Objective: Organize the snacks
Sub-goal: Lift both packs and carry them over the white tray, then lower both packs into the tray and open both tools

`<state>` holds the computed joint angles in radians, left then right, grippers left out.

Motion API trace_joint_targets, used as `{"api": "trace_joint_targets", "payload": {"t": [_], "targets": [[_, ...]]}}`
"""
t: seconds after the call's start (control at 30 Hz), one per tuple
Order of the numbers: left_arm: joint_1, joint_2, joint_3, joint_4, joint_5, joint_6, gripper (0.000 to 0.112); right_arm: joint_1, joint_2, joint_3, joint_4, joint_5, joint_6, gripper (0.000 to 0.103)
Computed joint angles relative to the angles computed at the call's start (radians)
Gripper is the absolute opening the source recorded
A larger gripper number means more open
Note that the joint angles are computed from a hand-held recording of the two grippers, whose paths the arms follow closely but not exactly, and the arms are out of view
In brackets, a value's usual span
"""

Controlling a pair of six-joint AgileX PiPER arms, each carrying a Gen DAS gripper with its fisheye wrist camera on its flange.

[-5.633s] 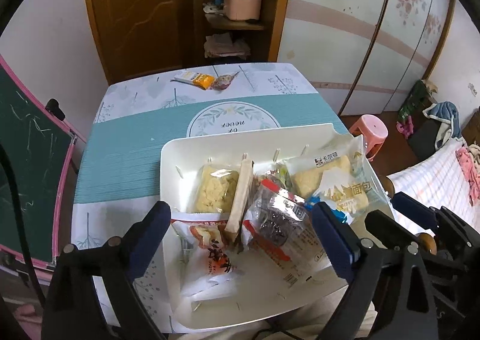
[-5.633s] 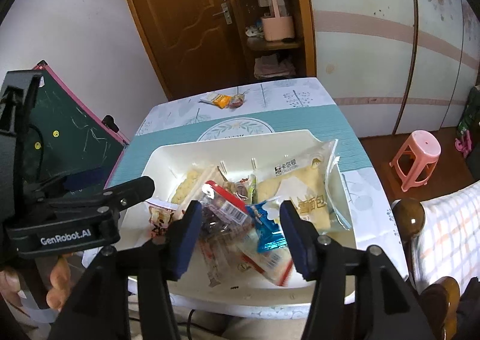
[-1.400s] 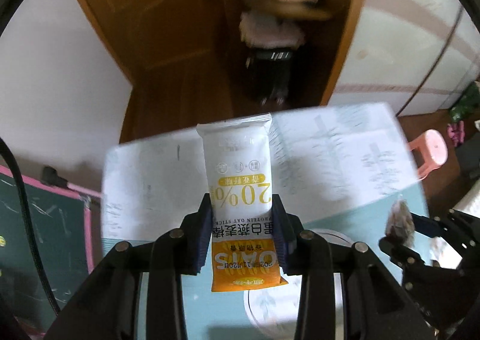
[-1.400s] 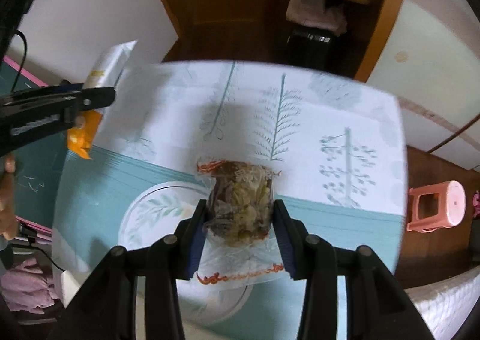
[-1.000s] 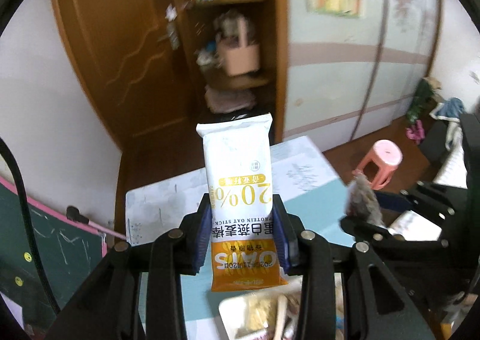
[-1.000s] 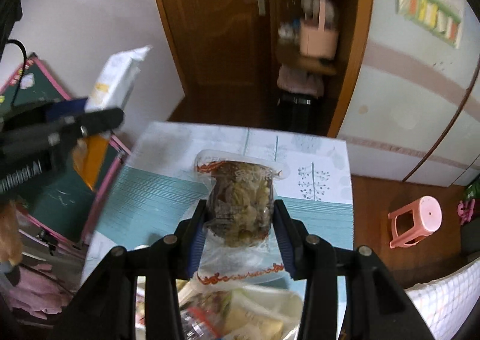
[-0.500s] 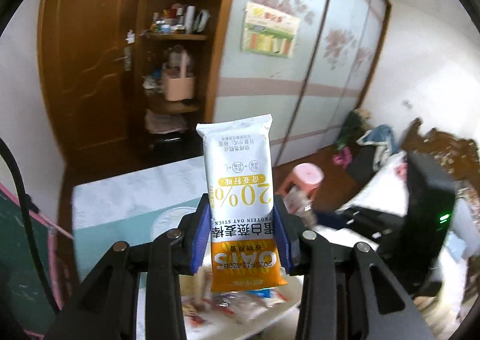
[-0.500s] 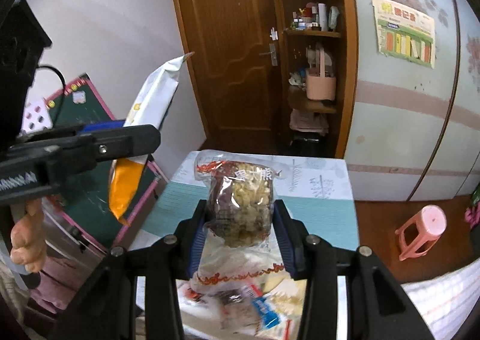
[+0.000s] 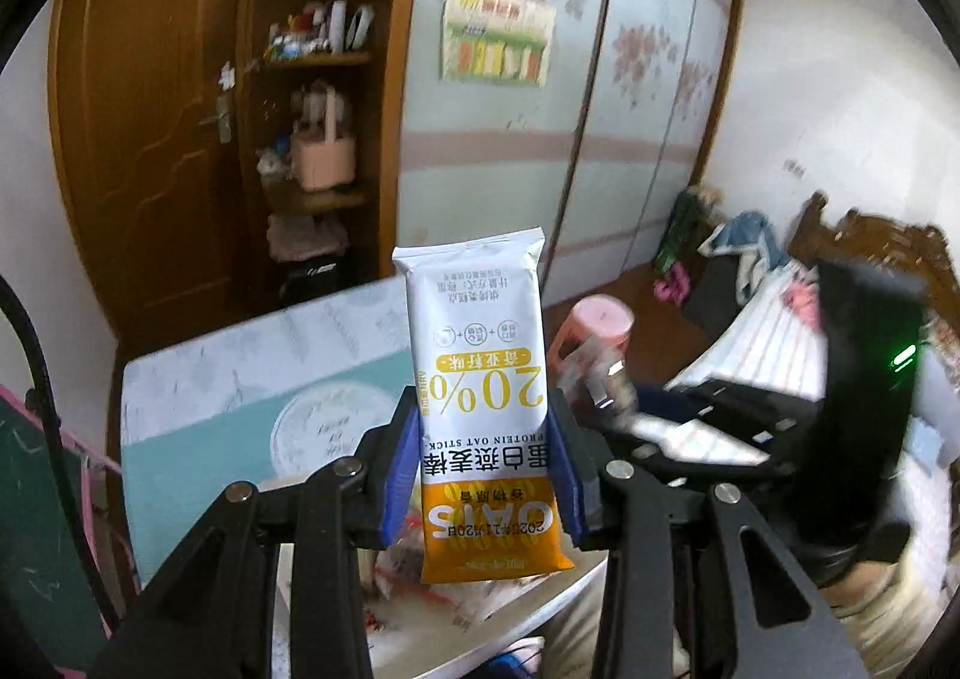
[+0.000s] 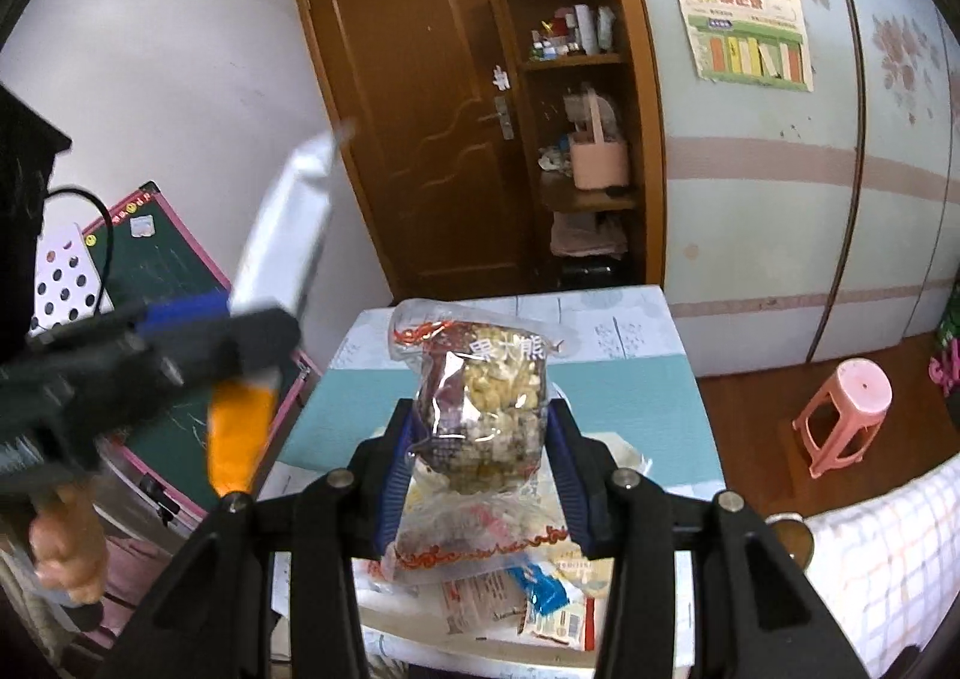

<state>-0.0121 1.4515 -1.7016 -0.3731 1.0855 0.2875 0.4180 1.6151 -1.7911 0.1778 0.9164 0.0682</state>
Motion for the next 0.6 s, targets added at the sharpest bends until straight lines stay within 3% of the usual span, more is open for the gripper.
{"api": "trace_joint_targets", "payload": {"t": [0.07,0.17,0.3,0.47,0.53,0.6], "targets": [[-0.042,-0.049,0.16,0.094,-0.13,-0.011,0.038,0.008,-0.019,0.089,-0.002,-0.058,0.01,0.043],[-0.066,-0.076,0.324,0.146,-0.241,-0.032,0.038,0.014,-0.047,0.214,0.013,-0.132,0.023,0.043],[-0.057,-0.057,0.448,0.136,-0.319,-0.05,0.038,0.037,-0.062,0.339,-0.007,-0.218,0.068,0.043],[-0.056,-0.008,0.518,0.17,-0.389,-0.109,0.041,0.051,-0.016,0.375,-0.02,-0.231,0.097,0.044],[-0.07,0.007,0.532,0.226,-0.416,-0.159,0.053,0.077,0.008,0.367,-0.115,-0.222,0.176,0.045],[-0.106,0.031,0.539,0.393,-0.436,-0.315,0.083,0.099,0.014,0.377,-0.215,-0.228,0.259,0.048]]}}
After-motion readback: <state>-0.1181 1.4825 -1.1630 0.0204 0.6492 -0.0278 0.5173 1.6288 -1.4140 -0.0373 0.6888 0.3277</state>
